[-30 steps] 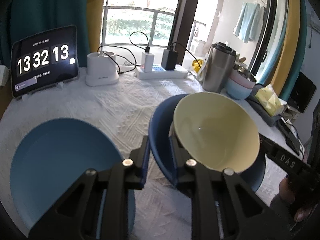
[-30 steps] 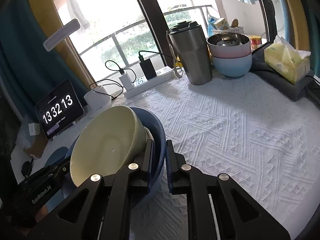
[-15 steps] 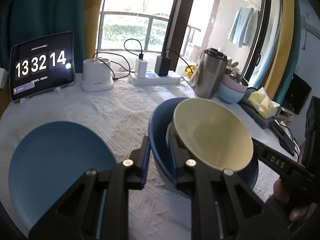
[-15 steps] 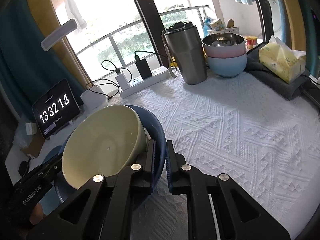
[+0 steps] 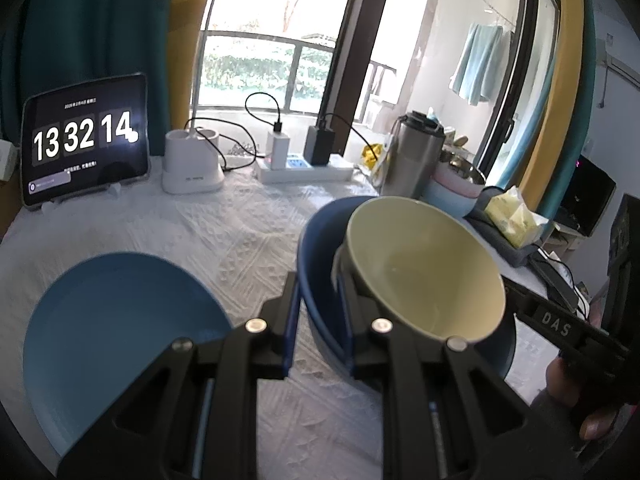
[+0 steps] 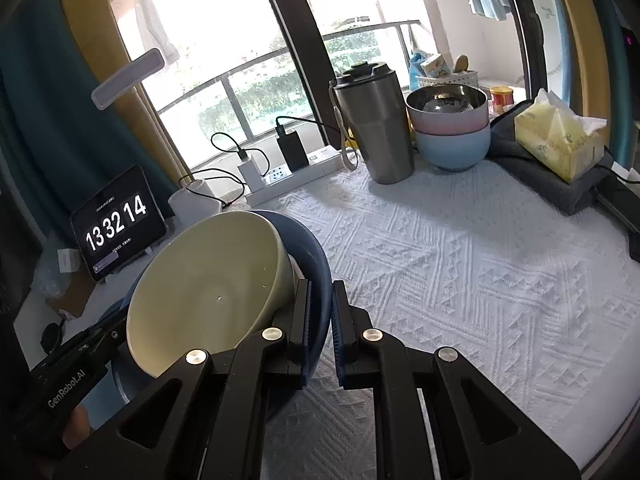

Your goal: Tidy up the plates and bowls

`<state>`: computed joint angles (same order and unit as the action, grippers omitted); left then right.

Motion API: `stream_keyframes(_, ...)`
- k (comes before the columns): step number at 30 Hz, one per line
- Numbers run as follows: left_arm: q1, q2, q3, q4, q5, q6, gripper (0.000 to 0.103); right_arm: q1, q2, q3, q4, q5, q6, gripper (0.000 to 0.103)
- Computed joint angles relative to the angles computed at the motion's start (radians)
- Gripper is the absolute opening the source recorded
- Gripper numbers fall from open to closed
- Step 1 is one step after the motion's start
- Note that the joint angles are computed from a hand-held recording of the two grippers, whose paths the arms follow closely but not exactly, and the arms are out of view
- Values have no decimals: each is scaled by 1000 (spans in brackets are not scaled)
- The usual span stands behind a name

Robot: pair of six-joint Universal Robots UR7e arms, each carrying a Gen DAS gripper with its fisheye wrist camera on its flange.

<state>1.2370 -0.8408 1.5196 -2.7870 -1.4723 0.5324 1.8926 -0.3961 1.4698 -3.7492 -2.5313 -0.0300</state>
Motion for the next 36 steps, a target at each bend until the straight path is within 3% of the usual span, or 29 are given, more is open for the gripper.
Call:
stream_keyframes(15, 21, -38, -13, 6, -46, -22, 17, 41, 23, -82, 46, -17, -54, 13)
stream_keyframes(36, 83, -60, -96, 38, -48, -55, 17, 78, 141, -325, 246, 4, -84, 13)
